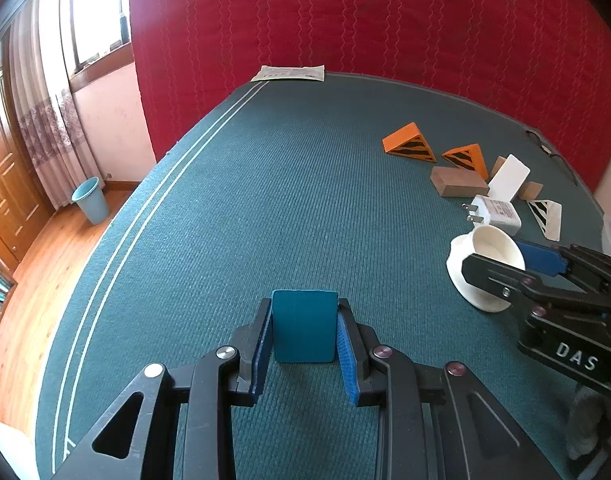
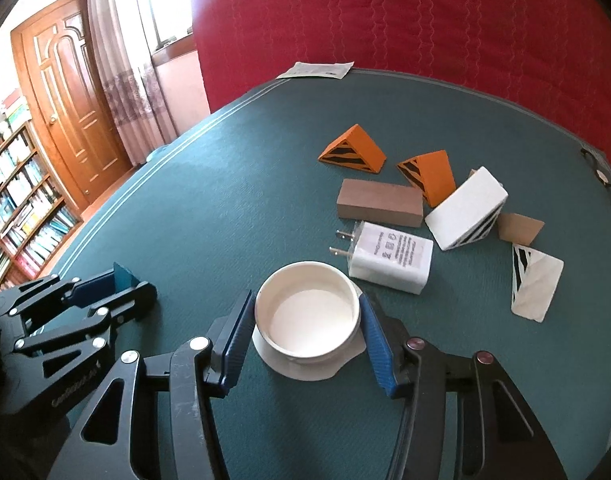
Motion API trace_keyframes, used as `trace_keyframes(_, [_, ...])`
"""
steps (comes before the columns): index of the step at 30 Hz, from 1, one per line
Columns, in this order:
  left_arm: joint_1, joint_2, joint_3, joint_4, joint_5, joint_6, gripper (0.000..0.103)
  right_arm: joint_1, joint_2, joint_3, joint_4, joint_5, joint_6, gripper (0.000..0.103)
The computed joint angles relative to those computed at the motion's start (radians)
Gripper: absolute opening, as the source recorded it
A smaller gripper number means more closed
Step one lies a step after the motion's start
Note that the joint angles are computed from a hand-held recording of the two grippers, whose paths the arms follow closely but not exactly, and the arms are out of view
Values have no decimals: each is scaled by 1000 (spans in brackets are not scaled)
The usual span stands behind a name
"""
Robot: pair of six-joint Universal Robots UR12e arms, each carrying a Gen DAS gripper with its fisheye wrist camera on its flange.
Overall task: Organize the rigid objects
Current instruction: 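Grasp the white cup on its saucer with the right gripper while the left holds the tile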
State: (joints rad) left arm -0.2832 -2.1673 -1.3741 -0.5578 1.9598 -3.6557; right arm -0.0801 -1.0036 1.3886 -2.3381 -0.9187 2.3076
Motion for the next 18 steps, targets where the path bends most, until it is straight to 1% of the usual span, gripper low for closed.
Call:
trace_keyframes(9, [-9,-9,20,-22,15,-5,31,-25,-5,3,13,17,2,54])
trace_keyframes(18, [-27,-28,60,-34,33,8,31,-53,-9,7,19,29,4,54])
